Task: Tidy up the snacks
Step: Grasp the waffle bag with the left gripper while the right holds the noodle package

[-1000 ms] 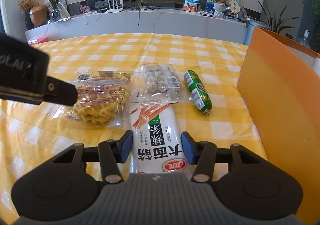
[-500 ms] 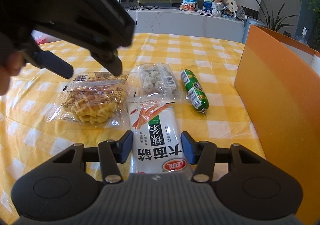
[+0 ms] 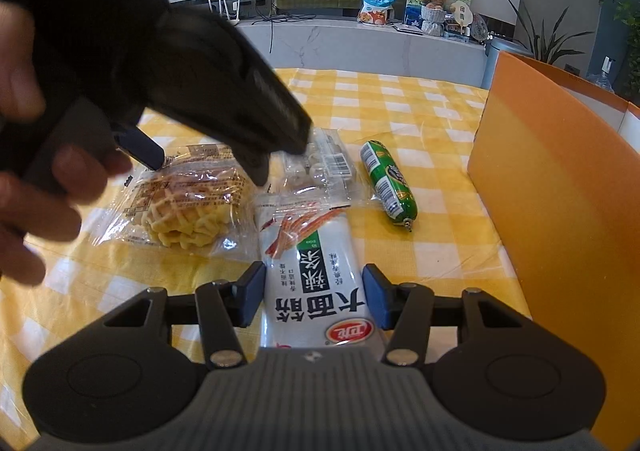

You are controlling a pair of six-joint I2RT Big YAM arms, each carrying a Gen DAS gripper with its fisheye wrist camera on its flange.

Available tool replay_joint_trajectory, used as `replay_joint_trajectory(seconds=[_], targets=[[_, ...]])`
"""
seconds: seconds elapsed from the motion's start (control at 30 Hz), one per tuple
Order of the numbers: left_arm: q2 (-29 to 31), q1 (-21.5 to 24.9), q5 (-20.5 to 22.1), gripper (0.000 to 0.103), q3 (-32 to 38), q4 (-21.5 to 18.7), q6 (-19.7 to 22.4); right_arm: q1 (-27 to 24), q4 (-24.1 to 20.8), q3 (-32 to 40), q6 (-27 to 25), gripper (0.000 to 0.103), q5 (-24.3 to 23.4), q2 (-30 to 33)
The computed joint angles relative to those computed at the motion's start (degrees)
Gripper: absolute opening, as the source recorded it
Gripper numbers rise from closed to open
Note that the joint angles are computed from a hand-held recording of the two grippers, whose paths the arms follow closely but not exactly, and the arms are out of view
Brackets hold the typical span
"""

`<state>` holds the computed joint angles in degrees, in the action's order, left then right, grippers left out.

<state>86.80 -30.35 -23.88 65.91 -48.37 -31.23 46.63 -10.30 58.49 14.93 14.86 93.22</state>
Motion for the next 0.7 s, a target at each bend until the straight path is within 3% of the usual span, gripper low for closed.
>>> replay_joint_trajectory(seconds=[0.03, 0.1, 0.17, 0.23, 0.43, 0.7], targets=[[0.3, -0.3, -1.1, 0.103, -0.4, 0.1, 1.1, 0.1, 0.0, 0.0, 0.0, 0.053, 0.1, 0.0], [-0.1, -0.4, -1.8, 0.103, -1.9, 1.6, -0.8, 0.2, 0.0, 0.0, 0.1, 0.053, 0.4, 0.0], [-1.3, 0.8, 0.8, 0.103, -3.4, 2.8, -4.3, 0.2, 0.0, -0.1, 0.1, 0.053, 0.5, -0.1], [-2.3, 1.9, 3.1, 0.103, -4.7, 3.9, -5.3, 0.2, 0.0, -0.1, 0.1, 0.053, 0.5, -0.1], [-2.4, 2.3, 3.8, 0.103, -3.5, 1.8, -7.3, 0.3, 0.2, -0.3, 0.3, 0.053, 0.6, -0.3], [-9.7, 1.2, 2.7, 0.099, -10.5, 7.8, -8.8, 0.0, -0.5, -0.6, 4.3, 0.051, 0.9, -1.1]])
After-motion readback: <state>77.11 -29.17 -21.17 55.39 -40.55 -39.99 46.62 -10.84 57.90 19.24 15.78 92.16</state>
